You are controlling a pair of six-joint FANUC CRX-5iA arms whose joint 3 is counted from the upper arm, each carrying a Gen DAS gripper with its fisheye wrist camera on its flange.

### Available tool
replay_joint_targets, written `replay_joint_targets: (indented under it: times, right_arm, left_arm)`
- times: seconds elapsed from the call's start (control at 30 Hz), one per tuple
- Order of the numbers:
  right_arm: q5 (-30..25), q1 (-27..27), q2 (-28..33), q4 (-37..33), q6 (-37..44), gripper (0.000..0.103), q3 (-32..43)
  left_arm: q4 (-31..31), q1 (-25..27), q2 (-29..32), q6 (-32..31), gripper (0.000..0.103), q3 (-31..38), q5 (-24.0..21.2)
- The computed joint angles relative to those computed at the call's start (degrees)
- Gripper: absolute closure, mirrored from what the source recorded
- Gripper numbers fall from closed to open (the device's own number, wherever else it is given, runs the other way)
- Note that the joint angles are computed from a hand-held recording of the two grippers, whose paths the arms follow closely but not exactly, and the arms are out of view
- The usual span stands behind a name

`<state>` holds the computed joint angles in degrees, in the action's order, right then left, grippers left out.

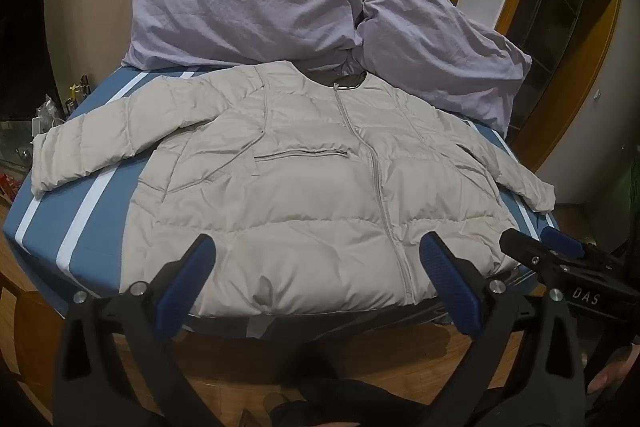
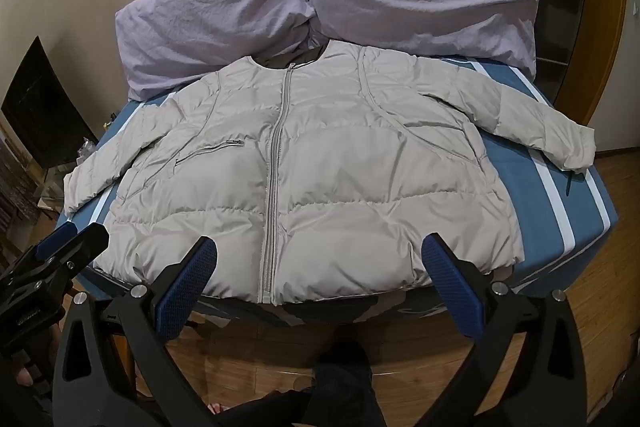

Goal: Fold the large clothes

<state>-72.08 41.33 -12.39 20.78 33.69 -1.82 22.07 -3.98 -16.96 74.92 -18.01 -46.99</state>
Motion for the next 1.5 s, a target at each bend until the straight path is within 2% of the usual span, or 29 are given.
replay_joint_targets:
  times: [1.5]
  right_arm:
    - [0.9, -0.2, -0.5, 0.0, -0.2, 0.001, -0.8]
  left_arm:
    - [-1.0, -0.1, 0.3, 0.6, 0.002, 0.7, -0.8]
